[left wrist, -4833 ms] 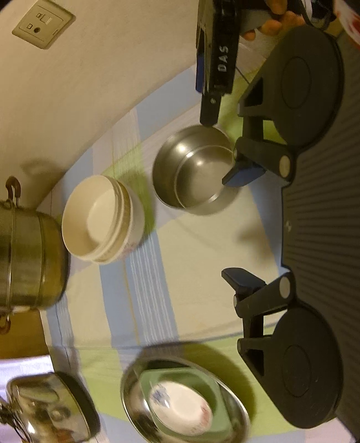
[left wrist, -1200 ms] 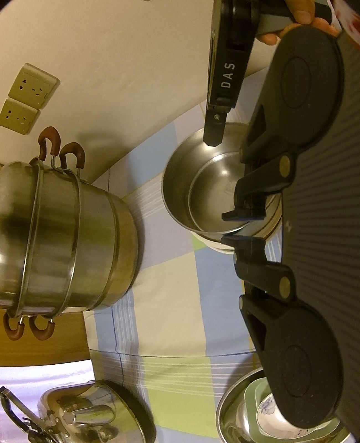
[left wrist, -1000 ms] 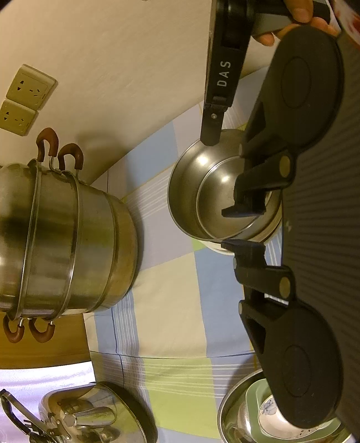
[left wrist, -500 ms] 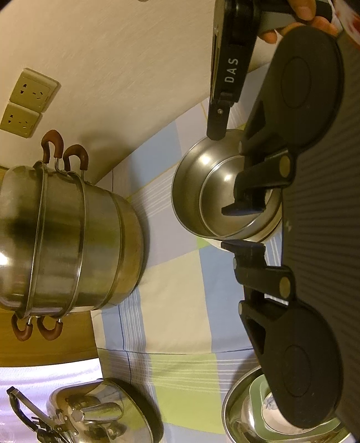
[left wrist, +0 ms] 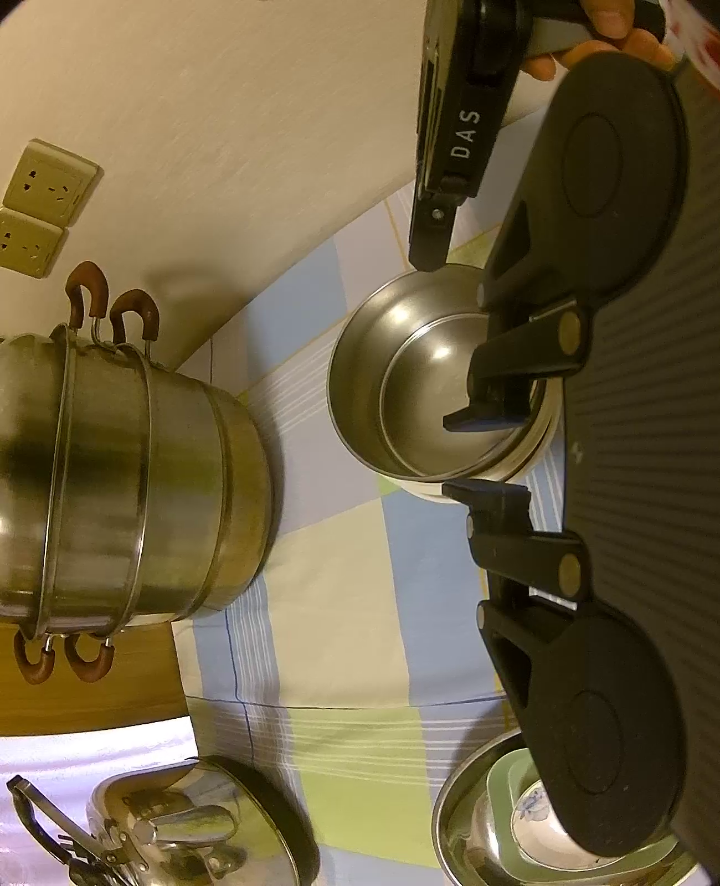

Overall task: Organize plates and bowls
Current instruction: 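Open the left tool to release the steel bowl in the stack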

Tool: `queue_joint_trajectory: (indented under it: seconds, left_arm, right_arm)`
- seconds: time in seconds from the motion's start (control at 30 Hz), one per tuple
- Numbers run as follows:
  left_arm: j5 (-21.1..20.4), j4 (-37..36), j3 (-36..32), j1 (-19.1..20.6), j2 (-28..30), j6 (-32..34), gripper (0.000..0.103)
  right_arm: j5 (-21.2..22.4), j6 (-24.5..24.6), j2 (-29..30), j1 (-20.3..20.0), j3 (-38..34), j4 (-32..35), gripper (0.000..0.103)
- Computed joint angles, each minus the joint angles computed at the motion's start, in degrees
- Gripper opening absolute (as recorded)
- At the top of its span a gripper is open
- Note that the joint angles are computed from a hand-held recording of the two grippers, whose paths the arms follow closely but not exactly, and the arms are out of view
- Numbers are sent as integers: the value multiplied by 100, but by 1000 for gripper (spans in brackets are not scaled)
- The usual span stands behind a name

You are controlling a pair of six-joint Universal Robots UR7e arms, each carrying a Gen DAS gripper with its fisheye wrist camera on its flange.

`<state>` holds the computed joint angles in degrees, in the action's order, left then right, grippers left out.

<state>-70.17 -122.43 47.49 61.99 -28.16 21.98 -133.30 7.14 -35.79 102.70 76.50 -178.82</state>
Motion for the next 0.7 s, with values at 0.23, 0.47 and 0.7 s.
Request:
queue_joint_trajectory:
  seconds: [0.23, 0.47, 0.7]
  left_arm:
    - [-14, -42, 70, -1, -67, -52, 27]
    - [9, -20, 61, 9, -78, -153, 38]
    - [25, 11, 35, 1, -51, -180, 49]
  right_arm:
    - [52, 122, -54, 0, 17, 139, 10]
    - [15, 154, -56, 8, 44, 110, 38]
    - [-9, 74, 3, 15, -54, 123, 46]
